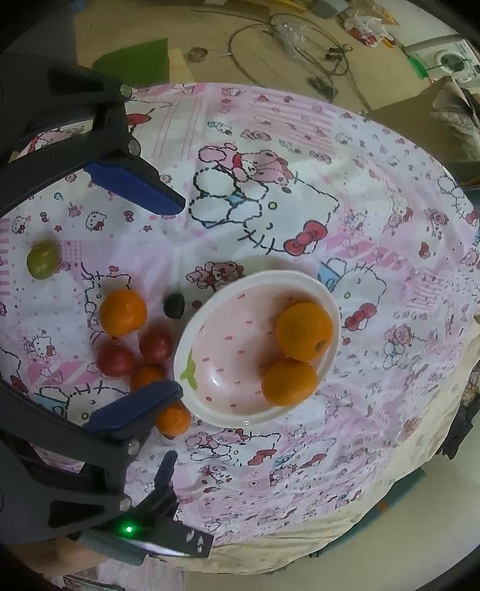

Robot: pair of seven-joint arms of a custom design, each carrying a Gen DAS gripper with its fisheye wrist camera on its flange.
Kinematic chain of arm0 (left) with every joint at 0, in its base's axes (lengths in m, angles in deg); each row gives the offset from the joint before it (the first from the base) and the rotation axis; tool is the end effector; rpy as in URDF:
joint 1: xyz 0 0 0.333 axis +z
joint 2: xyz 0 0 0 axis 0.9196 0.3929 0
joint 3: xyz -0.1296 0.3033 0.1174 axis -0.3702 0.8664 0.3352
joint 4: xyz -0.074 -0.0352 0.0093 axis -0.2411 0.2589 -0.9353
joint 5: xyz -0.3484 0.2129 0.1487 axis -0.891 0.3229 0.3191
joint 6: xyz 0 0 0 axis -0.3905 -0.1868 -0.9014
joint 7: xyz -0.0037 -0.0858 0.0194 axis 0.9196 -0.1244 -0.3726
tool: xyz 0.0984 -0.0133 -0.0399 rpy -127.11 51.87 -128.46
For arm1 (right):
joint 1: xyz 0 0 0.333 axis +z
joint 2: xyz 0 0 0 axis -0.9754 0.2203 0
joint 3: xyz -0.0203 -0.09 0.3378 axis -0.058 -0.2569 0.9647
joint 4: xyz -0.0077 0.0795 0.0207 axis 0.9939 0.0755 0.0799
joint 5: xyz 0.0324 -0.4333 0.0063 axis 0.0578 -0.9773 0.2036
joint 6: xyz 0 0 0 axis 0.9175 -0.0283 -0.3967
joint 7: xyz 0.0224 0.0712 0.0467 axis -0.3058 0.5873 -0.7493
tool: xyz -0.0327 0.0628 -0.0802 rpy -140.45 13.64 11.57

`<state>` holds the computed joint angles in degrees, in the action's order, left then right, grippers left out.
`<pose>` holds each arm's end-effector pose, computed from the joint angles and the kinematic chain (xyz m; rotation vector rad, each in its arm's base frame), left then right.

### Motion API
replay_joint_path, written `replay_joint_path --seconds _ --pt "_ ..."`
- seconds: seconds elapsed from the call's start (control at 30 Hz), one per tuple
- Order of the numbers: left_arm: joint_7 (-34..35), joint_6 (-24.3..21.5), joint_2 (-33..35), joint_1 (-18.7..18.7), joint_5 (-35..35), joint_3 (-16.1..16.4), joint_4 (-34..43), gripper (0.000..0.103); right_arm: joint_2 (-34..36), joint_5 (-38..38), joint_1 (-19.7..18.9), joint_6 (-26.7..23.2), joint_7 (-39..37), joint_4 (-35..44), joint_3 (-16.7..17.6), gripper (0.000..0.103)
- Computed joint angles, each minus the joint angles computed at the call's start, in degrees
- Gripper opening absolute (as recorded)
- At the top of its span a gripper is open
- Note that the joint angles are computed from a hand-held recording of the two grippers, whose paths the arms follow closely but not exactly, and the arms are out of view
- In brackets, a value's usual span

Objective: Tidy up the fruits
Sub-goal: 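Move the right gripper to the dark plum and close on it, then carry the dark plum over the plate with the right gripper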

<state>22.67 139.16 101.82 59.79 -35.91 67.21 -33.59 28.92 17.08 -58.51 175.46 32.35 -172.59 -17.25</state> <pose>0.7510 -0.2692 0.4651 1.7554 -2.4889 0.6591 0.6374 0.2177 0.4054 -2.3149 1.9465 -0.3440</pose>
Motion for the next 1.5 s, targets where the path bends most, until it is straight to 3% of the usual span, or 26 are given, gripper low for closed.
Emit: replay_joint_path --seconds 0.2,0.37,0.63,0.77,0.97,1.03,1.1,1.5 --pt "0.2 -1.1 0.8 -0.3 -0.1 -0.2 1.4 0.089 3.0 2.3 -0.5 -0.4 -3.3 2.8 -0.1 0.044" --pt "0.2 -0.9 0.8 -0.7 0.7 0.0 1.5 0.089 4.4 2.5 -0.2 -0.6 -4.7 4.8 -0.3 0.026" --pt "-1.4 -1.0 1.3 -1.4 2.9 1.1 1.6 0.089 1.7 3.1 0.3 0.2 -2.9 2.4 -0.5 0.026" --pt "-3.6 -1.5 2.1 -1.5 4.3 1.8 2.2 0.089 -1.5 5.1 -0.3 2.5 -0.9 -0.2 0.1 0.026" --pt "-7.3 -0.6 2.5 -2.1 7.7 2.8 1.9 0.087 -6.0 6.8 -1.2 10.0 5.0 -4.5 0.6 0.026" --pt "-6.1 -1.0 2.8 -2.0 8.0 2.3 2.0 0.081 -6.6 8.7 -1.8 12.7 6.3 -5.2 0.9 0.026" --pt "-4.6 -2.1 3.5 -2.3 8.6 1.9 2.6 0.068 -6.8 11.4 -2.5 15.1 7.4 -5.6 0.9 0.026" --pt "-2.3 -9.9 8.6 -3.8 7.5 1.4 9.1 0.043 -7.5 13.3 -3.5 19.0 9.9 -6.1 1.0 0.026"
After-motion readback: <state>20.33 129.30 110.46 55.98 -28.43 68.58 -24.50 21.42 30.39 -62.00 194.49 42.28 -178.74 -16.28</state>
